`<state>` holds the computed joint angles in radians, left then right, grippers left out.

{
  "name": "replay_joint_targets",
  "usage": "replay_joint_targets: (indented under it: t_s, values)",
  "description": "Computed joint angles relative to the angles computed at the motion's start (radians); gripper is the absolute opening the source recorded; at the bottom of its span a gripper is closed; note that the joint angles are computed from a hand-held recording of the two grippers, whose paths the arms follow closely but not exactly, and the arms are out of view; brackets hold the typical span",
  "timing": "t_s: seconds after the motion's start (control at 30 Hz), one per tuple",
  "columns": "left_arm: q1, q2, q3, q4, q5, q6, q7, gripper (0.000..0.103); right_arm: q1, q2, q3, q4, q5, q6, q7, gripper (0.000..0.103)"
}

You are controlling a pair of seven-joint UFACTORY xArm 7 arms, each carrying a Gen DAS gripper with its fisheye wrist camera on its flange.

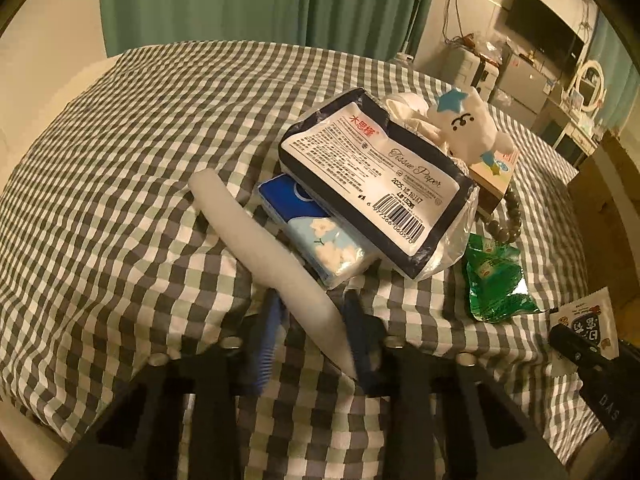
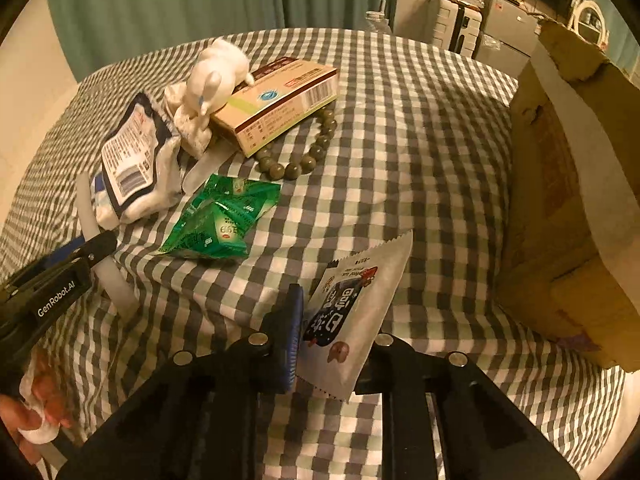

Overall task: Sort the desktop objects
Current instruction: 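Grasp the white sticker packet with right tool while left tool grasps the white foam tube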

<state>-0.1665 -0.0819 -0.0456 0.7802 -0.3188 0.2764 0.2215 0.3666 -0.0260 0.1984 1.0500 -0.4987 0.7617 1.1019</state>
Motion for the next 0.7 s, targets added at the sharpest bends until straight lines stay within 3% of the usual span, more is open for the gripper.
replay_joint_targets:
  t_s: [0.07, 0.2, 0.3, 0.47, 0.7]
  values:
    - [-0.008, -0.010, 0.010, 0.002, -0.050, 0.017, 0.037, 0.019, -0.004, -0.020, -0.002, -0.017, -0.003, -0.007, 0.014, 0.018]
    - [-0.027, -0.046, 0.036, -0.008, -0.176, 0.030, 0.137, 0.018, -0.016, -0.052, 0.002, -0.039, 0.003, -0.019, 0.024, 0.018]
    - [-0.031, -0.053, 0.045, -0.001, -0.220, 0.062, 0.165, 0.018, -0.027, -0.074, 0.007, -0.053, 0.003, -0.030, 0.036, 0.018]
    - [-0.038, -0.078, 0.044, -0.020, -0.260, 0.044, 0.198, 0.018, -0.042, -0.093, 0.017, -0.066, 0.014, -0.040, 0.043, 0.018]
    - [-0.093, -0.109, 0.068, -0.030, -0.397, 0.026, 0.361, 0.017, -0.057, -0.100, 0.019, -0.079, 0.029, -0.067, 0.049, 0.018]
